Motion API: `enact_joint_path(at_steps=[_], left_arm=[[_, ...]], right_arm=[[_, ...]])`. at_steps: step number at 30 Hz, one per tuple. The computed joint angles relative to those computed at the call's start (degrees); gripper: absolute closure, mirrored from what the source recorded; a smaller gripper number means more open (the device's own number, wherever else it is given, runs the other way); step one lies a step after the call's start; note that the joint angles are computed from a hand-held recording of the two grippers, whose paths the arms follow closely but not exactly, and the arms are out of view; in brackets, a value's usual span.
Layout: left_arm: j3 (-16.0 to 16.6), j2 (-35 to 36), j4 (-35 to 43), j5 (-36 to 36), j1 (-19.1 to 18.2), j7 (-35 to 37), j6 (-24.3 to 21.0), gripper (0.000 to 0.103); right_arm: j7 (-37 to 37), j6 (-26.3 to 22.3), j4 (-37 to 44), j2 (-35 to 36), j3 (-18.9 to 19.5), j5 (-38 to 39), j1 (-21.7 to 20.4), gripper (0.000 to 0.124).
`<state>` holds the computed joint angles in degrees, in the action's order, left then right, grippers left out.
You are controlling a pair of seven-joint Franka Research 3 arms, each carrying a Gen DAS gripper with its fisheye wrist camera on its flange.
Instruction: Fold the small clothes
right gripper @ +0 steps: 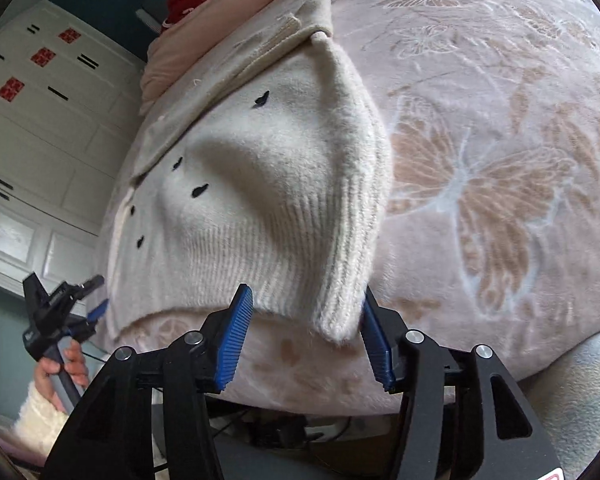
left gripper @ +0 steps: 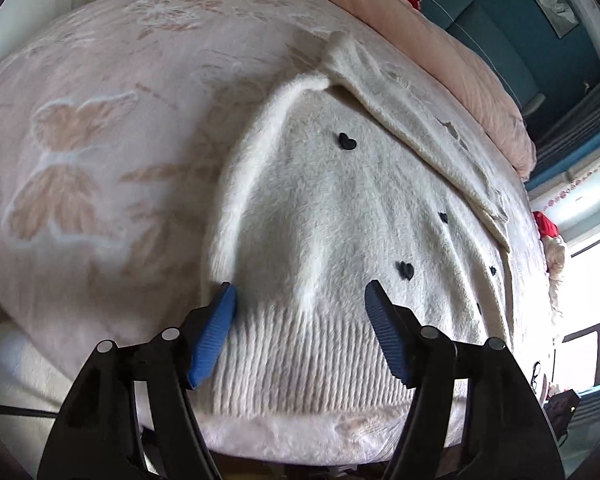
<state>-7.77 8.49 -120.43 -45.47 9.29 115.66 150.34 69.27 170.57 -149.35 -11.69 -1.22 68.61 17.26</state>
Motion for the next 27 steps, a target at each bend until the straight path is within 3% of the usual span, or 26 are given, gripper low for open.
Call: enact_joint_path(at_steps=[3,6,8,13,14,15,16,17,23,27], left_arm=[[0.27,-2.42,-3.21,-1.36,-0.28,-1.52,2.92,0.039],[1.01,-2.92,-4.37,0.30,-0.81,-0.89,2.28,0.039],[1.39,-1.82,-4.13,3.29,-1.22,-4.03,2.24,0.039],[0.95,-0.28,-3.52,5.99,-1.50,-11.11,4.74,0.041],[0.72,0.11,-3.00,6.55,-1.42,-11.80,4.58,0.054],[-0.02,0.67,-2.02,4.72,-0.68,-9.66,3.49,0.064],[-0.78,1.13,-0.95,1.66,0.44,-6.65,0.99,0.091],[-1.00,1.56,0.13,-0.18,1.10,-5.56,-1.53,0.092],[-0.33,-4.49,-1.64,-8.83,0.93,2.51,-4.20,0.096],[3.16,-11.24,-4.98,-10.95,-0.61,6.96,-9.34,0.098]], right_arm=[[-5.25,0.17,1.78,1.04,-0.84,5.72,0.96,0.071],[-9.30,0.03,3.64,2.59,-0.33,10.21,0.68,0.071],[-13.89,-0.16,4.48,3.10,0.04,15.25,0.25,0.074],[-17.60,-0.34,6.29,4.45,1.87,18.82,-1.01,0.075],[-17.53,-0.38,6.61,4.82,2.15,18.47,-1.21,0.080],[-17.59,-0.64,7.01,5.26,2.29,18.33,-1.42,0.098],[-17.63,-1.51,7.50,5.76,2.29,17.93,-1.68,0.110],[-16.07,-1.86,7.78,6.14,2.44,16.44,-1.93,0.110],[-21.22,1.16,6.71,-0.20,3.42,19.67,-1.26,0.112],[-7.72,0.77,0.57,-9.06,5.07,1.88,-2.45,0.113]])
